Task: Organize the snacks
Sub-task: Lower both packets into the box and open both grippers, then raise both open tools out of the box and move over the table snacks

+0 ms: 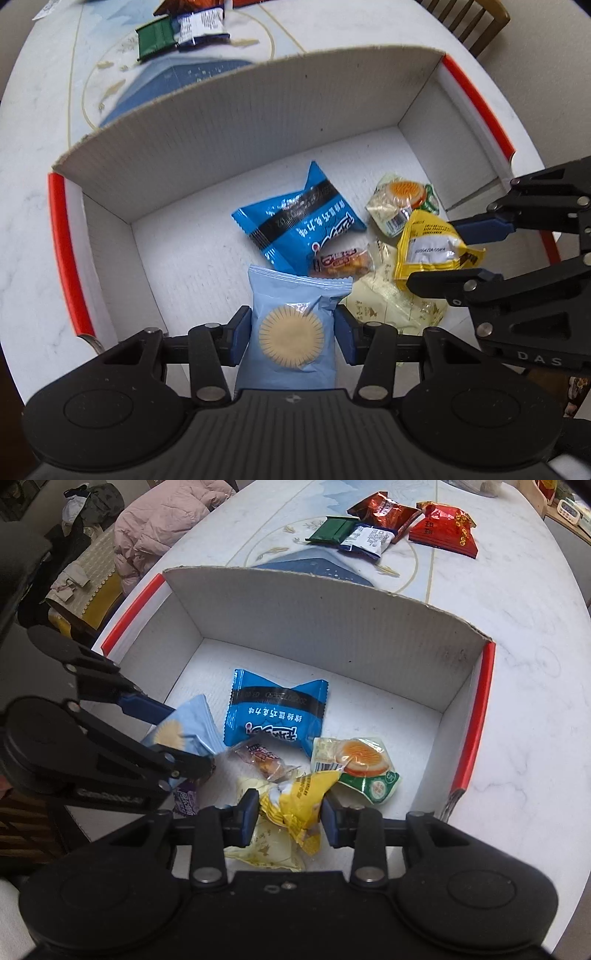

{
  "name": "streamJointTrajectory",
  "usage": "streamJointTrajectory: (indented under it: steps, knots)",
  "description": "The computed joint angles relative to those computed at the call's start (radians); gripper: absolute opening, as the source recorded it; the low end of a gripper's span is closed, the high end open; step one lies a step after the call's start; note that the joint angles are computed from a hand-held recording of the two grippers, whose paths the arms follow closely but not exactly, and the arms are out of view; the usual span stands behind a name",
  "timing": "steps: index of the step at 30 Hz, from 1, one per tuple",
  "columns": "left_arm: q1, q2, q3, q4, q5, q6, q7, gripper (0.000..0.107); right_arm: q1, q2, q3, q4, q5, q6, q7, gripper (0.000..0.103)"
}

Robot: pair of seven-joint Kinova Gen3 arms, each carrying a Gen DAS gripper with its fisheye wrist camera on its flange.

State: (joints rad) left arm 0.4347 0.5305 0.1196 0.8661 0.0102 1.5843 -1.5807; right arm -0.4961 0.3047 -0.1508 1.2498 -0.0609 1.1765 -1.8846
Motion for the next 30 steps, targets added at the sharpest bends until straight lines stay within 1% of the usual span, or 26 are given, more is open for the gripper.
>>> streamJointTrajectory:
  steps: [9,13,15,17,25,27,28,30]
  knots:
    - [0.001,0.009,-0.001,0.009,0.000,0.002,0.007,0.047,0.001,0.000,0.000,0.006,-0.002,-0.006,-0.001,0.037]
    - [0.005,-0.004,0.001,0.031,-0.006,-0.018,0.001,0.048,0.000,-0.001,-0.002,0.009,-0.004,-0.008,0.001,0.039]
    - [0.000,-0.013,0.002,0.042,0.001,-0.028,0.000,0.053,0.001,-0.003,-0.003,0.013,-0.006,-0.011,0.002,0.041]
    - [-0.005,-0.027,0.003,0.056,0.004,-0.043,0.000,0.054,-0.002,-0.007,-0.003,0.014,-0.004,-0.013,0.001,0.043]
    - [-0.033,-0.079,0.011,0.087,0.025,-0.080,-0.016,0.056,-0.004,-0.044,-0.005,0.039,-0.001,-0.051,-0.014,0.058]
    - [-0.044,-0.095,0.014,0.099,0.035,-0.093,-0.025,0.059,-0.002,-0.055,-0.007,0.045,-0.001,-0.059,-0.017,0.061]
    - [-0.048,-0.105,0.014,0.107,0.038,-0.101,-0.029,0.059,-0.002,-0.062,-0.007,0.049,0.000,-0.065,-0.020,0.065]
    - [-0.054,-0.124,0.016,0.122,0.041,-0.120,-0.038,0.060,0.000,-0.073,-0.009,0.053,-0.004,-0.074,-0.022,0.068]
